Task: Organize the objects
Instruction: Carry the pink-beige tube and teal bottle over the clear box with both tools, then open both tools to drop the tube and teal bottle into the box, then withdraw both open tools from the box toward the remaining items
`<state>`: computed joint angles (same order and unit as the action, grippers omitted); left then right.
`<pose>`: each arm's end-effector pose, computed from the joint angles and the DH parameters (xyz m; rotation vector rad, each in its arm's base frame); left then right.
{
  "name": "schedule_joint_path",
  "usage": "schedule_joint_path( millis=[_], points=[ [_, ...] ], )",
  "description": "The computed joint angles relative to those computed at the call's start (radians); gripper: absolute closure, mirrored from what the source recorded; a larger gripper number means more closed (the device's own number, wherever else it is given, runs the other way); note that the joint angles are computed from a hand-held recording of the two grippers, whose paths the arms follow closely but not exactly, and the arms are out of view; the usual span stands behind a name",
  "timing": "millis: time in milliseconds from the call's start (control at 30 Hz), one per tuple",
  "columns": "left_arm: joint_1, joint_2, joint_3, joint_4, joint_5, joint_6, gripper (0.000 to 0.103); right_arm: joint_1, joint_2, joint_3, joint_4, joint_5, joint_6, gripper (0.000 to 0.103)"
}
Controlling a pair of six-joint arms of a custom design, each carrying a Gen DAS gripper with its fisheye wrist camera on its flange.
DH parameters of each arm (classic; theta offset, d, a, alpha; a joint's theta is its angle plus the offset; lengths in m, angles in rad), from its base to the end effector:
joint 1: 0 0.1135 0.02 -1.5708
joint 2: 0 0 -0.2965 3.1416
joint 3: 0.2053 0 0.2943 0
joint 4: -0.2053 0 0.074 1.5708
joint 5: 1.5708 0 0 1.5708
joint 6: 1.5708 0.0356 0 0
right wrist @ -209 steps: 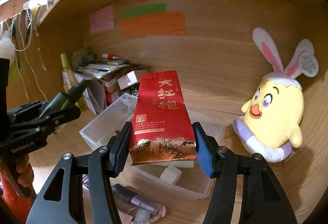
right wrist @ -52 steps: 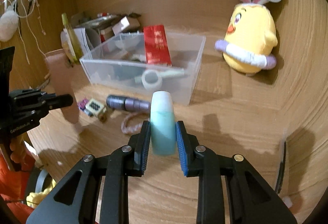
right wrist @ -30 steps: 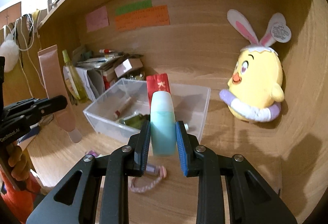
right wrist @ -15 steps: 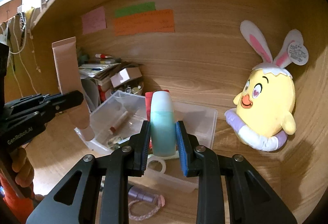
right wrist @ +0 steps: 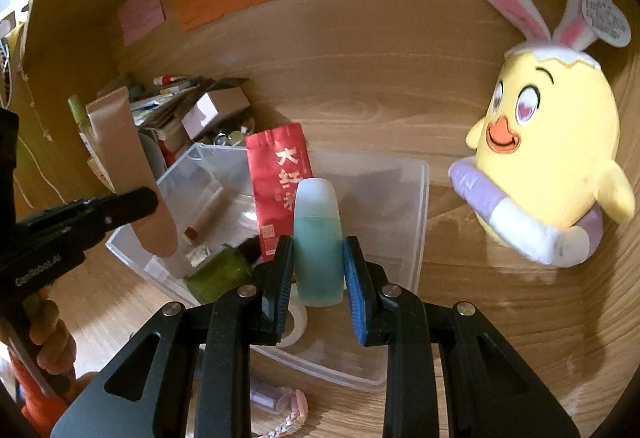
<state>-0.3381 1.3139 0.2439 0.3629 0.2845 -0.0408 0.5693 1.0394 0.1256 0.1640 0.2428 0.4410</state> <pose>0.2022 -0.0817 0.1061 0.4893 2.2451 -0.5215 0.1501 0.0859 0.1036 -0.0256 2.3052 0.2391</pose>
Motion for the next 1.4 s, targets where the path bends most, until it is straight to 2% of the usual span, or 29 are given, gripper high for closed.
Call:
schedule_joint_path(
  millis=[133, 333, 567, 667, 733, 833, 933, 1000, 1267, 1400],
  points=[
    [0.037, 0.091, 0.031, 0.015, 0.039, -0.007, 0.097, 0.002, 0.095, 0.015, 0.045, 0.011, 0.0, 0.08],
    [0.063, 0.202, 0.073, 0.035, 0.022, -0.018, 0.097, 0.044, 0.221, 0.048, 0.08, 0.087, 0.007, 0.08],
    [0.036, 0.224, 0.074, 0.053, -0.04, -0.04, 0.096, 0.067, 0.305, 0.069, 0.102, 0.121, 0.01, 0.08],
    [0.026, 0.212, 0.067, 0.052, -0.067, -0.044, 0.084, 0.083, 0.325, 0.074, 0.108, 0.139, 0.012, 0.08],
    [0.023, 0.2, 0.058, 0.057, -0.071, -0.044, 0.071, 0.084, 0.321, 0.071, 0.109, 0.14, 0.014, 0.08],
    [0.015, 0.175, 0.038, 0.073, -0.083, -0.047, 0.06, 0.085, 0.315, 0.067, 0.11, 0.141, 0.014, 0.08],
    [0.001, 0.139, 0.019, 0.074, -0.102, -0.047, 0.053, 0.092, 0.311, 0.069, 0.098, 0.154, 0.016, 0.08],
    [-0.011, 0.112, 0.007, 0.068, -0.109, -0.048, 0.052, 0.092, 0.301, 0.067, 0.095, 0.151, 0.016, 0.077],
    [-0.063, -0.028, -0.042, 0.026, -0.168, -0.039, 0.043, 0.151, 0.177, 0.042, 0.029, 0.228, 0.04, 0.053],
    [-0.076, -0.143, -0.074, -0.029, -0.186, -0.033, 0.033, 0.206, 0.06, 0.031, -0.062, 0.285, 0.067, 0.045]
  ],
)
